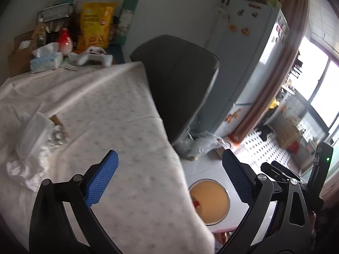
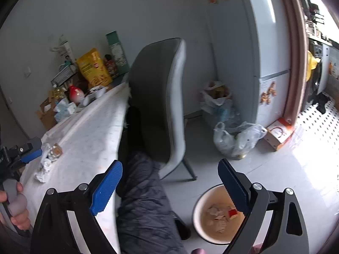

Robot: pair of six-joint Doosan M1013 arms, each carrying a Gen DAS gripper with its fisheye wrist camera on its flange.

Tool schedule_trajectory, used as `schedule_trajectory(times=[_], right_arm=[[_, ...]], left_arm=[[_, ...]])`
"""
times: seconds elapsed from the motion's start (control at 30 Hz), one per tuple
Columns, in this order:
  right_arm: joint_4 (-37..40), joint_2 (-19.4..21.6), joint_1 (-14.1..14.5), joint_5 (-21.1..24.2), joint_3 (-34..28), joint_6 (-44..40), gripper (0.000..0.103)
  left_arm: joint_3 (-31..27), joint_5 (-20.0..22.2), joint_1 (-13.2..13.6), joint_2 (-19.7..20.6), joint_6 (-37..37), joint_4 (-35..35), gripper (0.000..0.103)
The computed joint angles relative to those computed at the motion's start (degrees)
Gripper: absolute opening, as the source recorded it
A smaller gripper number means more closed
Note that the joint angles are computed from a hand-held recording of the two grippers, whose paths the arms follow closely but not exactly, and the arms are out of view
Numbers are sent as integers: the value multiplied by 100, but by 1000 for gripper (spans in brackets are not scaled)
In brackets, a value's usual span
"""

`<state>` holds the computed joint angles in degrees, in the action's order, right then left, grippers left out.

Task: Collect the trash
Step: 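Move both tools back toward the remaining trash on the table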

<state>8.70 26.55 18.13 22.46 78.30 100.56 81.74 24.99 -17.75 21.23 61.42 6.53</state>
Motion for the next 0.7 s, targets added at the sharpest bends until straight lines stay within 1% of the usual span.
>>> schedule_trajectory(times=[0.1, 0.23, 0.27, 0.37, 0.43, 0.5, 0.57, 0.6, 0.63, 0.7], right_arm=[[161, 70, 93, 84, -176, -247, 90], [314, 198, 232, 233, -432, -510, 90], [482, 234, 264, 261, -494, -670, 90], [686, 331, 339, 371, -656, -881, 90], [852, 413, 396, 465, -783, -1070, 90], [896, 499, 461, 563, -919, -1165, 90], [914, 574, 503, 641, -1038, -1208, 90], [923, 617, 527, 684, -1108, -1216, 90], [955, 659, 548, 727, -1178, -1242, 90], [1011, 734, 583, 799, -1296, -1303, 90]], left_arm=[[94, -56, 64, -62, -83, 120, 97], [230, -154, 166, -153, -401, 496, 97], [245, -142, 193, -162, -507, 611, 97], [330, -122, 297, -200, -952, 1067, 97], [393, -118, 381, -227, -1182, 1235, 97], [450, -64, 454, -252, -1590, 1634, 97], [499, -58, 532, -271, -1835, 1774, 93], [514, -27, 563, -275, -1889, 1788, 88], [520, -2, 615, -268, -1844, 1721, 86], [507, 119, 664, -240, -1886, 1832, 85]])
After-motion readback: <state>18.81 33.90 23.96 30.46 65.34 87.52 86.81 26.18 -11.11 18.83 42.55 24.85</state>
